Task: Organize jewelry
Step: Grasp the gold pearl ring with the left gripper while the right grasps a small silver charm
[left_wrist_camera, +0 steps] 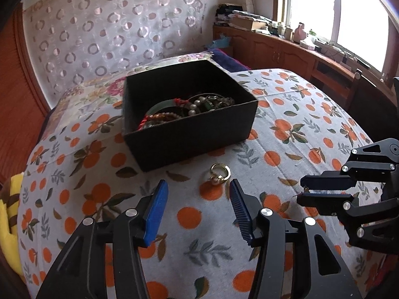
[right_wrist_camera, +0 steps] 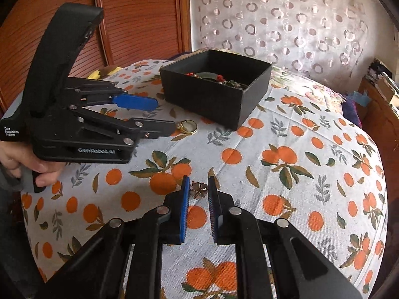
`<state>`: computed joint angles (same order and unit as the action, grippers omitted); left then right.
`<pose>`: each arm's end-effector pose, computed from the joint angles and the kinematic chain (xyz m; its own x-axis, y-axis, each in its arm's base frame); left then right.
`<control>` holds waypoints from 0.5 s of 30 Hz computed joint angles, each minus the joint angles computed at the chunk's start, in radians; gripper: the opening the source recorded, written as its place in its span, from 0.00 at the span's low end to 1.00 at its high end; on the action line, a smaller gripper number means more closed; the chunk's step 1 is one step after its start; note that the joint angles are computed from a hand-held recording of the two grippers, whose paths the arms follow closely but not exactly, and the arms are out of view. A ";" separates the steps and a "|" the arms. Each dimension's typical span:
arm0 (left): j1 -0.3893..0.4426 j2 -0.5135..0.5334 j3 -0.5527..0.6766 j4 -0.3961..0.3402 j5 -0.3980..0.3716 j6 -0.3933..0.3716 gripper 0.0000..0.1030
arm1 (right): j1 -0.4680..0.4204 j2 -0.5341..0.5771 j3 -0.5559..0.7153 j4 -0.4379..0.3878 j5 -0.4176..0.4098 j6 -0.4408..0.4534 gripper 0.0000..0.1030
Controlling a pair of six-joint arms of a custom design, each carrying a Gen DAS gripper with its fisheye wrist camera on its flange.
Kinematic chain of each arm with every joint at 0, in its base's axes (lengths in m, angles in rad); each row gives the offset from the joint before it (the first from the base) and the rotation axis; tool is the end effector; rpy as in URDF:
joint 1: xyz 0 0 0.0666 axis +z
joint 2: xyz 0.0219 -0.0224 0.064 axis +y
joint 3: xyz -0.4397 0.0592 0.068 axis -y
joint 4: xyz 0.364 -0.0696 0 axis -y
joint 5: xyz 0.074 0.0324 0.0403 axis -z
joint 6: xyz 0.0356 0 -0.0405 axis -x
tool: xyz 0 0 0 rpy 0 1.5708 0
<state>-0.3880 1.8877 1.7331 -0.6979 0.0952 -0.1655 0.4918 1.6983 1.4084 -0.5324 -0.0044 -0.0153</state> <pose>0.6049 -0.2513 0.3886 -0.6159 0.4289 -0.6609 0.5434 0.8386 0.0378 0.5012 0.2682 0.3736 -0.6531 -0.3325 -0.6804 -0.4649 0.8853 0.0136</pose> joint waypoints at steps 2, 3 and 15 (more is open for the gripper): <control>-0.007 0.012 0.021 -0.013 -0.005 -0.004 0.47 | 0.000 -0.006 -0.008 0.010 0.007 -0.005 0.16; -0.010 0.017 0.030 -0.020 -0.009 -0.006 0.48 | -0.001 -0.006 -0.008 0.014 0.009 -0.008 0.16; -0.029 0.061 0.085 -0.047 -0.030 -0.023 0.48 | -0.001 -0.018 -0.026 0.052 0.030 -0.041 0.16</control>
